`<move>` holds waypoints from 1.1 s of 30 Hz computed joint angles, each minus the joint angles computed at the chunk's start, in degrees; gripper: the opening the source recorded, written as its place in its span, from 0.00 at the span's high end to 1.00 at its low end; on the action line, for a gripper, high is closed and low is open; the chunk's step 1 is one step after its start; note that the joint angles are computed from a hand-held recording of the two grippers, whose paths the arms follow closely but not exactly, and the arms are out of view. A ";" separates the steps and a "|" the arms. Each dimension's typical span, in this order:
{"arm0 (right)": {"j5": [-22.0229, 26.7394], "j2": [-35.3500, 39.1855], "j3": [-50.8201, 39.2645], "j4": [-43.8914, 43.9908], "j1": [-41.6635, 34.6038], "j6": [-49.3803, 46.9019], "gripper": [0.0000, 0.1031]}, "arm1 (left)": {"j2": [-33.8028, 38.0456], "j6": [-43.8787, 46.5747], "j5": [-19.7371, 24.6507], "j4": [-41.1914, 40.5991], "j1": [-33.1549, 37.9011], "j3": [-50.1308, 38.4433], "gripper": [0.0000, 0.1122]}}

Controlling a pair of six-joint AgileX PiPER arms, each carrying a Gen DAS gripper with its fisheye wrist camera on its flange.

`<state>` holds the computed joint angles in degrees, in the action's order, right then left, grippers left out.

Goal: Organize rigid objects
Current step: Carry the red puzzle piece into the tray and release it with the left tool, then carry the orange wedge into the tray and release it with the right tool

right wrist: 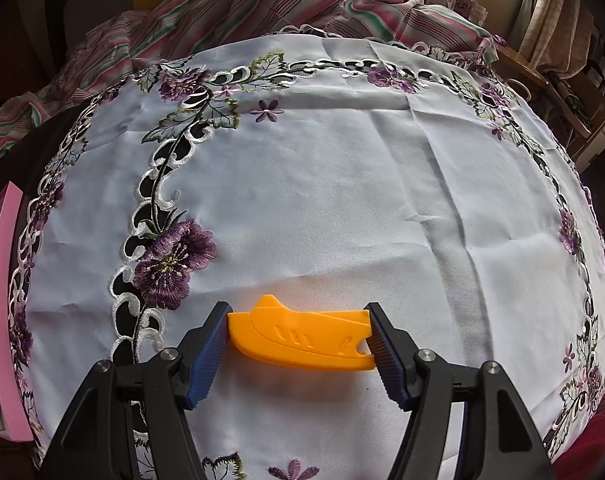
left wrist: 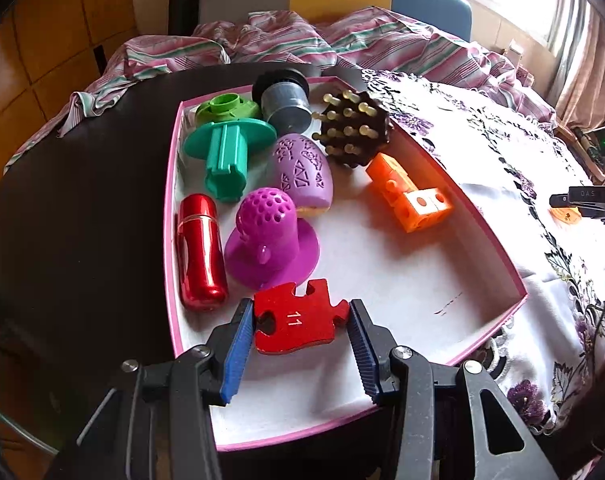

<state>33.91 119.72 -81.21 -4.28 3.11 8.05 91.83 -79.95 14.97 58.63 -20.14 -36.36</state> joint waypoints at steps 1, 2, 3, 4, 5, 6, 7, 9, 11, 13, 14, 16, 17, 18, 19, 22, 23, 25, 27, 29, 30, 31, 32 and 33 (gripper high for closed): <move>0.00 0.00 0.00 0.00 0.00 0.00 0.34 | 0.11 -1.28 0.03 1.40 -0.13 0.07 0.58; -0.08 -0.02 0.07 -0.06 0.01 0.04 0.34 | 0.16 -2.01 -0.26 2.20 0.03 0.21 0.58; -0.09 -0.03 0.08 0.00 0.00 0.04 0.34 | 0.12 -2.46 -0.69 2.68 0.30 0.40 0.58; -0.11 -0.06 0.12 0.08 -0.01 0.03 0.34 | 0.13 -2.84 -0.85 3.21 0.48 0.47 0.58; -0.11 -0.10 0.16 0.10 0.03 0.11 0.34 | 0.13 -2.81 -0.91 3.34 0.53 0.49 0.58; -0.10 -0.03 0.11 0.06 0.06 0.17 0.34 | 0.10 -2.76 -1.01 3.30 0.59 0.53 0.58; -0.16 -0.04 0.14 0.03 0.07 0.19 0.34 | -0.04 -2.61 -1.36 3.01 0.91 0.67 0.58; -0.16 -0.01 0.14 0.08 0.08 0.21 0.34 | -0.63 -4.04 -2.30 4.21 1.54 1.31 0.58; -0.18 0.07 0.10 0.18 0.03 0.13 0.34 | -1.12 -4.75 -2.78 5.02 1.84 1.75 0.57; -0.24 0.02 0.18 0.23 0.00 0.04 0.34 | -1.96 -6.76 -3.20 6.98 1.92 2.40 0.57; -0.24 0.02 0.21 0.31 -0.04 -0.03 0.34 | -2.72 -7.59 -3.49 7.88 1.94 2.83 0.56; -0.26 0.04 0.22 0.38 -0.08 -0.11 0.34 | -4.03 -9.63 -3.11 9.64 1.61 3.29 0.50; -0.29 0.02 0.24 0.38 -0.10 -0.14 0.34 | -5.05 -10.38 -2.82 10.29 1.43 3.71 0.49; -0.33 0.01 0.28 0.36 -0.11 -0.14 0.34 | -5.69 -10.47 -2.45 10.27 1.30 3.91 0.48; -0.35 0.02 0.29 0.39 -0.12 -0.21 0.34 | -6.78 -9.88 -1.95 9.48 1.13 4.30 0.48; -0.34 -0.03 0.34 0.41 -0.13 -0.19 0.34 | -9.80 -5.87 -1.07 5.38 1.08 5.35 0.48; -0.34 -0.04 0.35 0.35 -0.11 -0.21 0.34 | -11.01 -5.01 -0.33 4.35 0.93 5.87 0.48; -0.32 -0.01 0.28 0.42 -0.14 -0.29 0.34 | -12.91 -3.74 0.83 2.76 0.95 6.76 0.48; -0.23 -0.08 0.31 0.35 -0.05 -0.20 0.34 | -14.40 -2.15 1.88 0.41 1.15 7.31 0.48; -0.20 -0.07 0.27 0.38 0.03 -0.41 0.34 | -15.50 -0.40 3.21 -2.59 1.60 7.36 0.48; -0.25 -0.19 0.41 0.39 0.07 -0.52 0.34 | -15.86 0.52 4.09 -4.06 1.75 7.24 0.49; -0.26 -0.21 0.43 0.35 0.13 -0.52 0.34 | -16.22 1.92 4.68 -5.76 2.13 7.02 0.49; -0.29 -0.25 0.49 0.31 0.17 -0.51 0.34 | -16.58 2.45 5.17 -6.53 2.47 6.92 0.49; -0.29 -0.29 0.53 0.33 0.18 -0.52 0.34 | -16.98 2.34 5.89 -6.79 2.62 6.83 0.49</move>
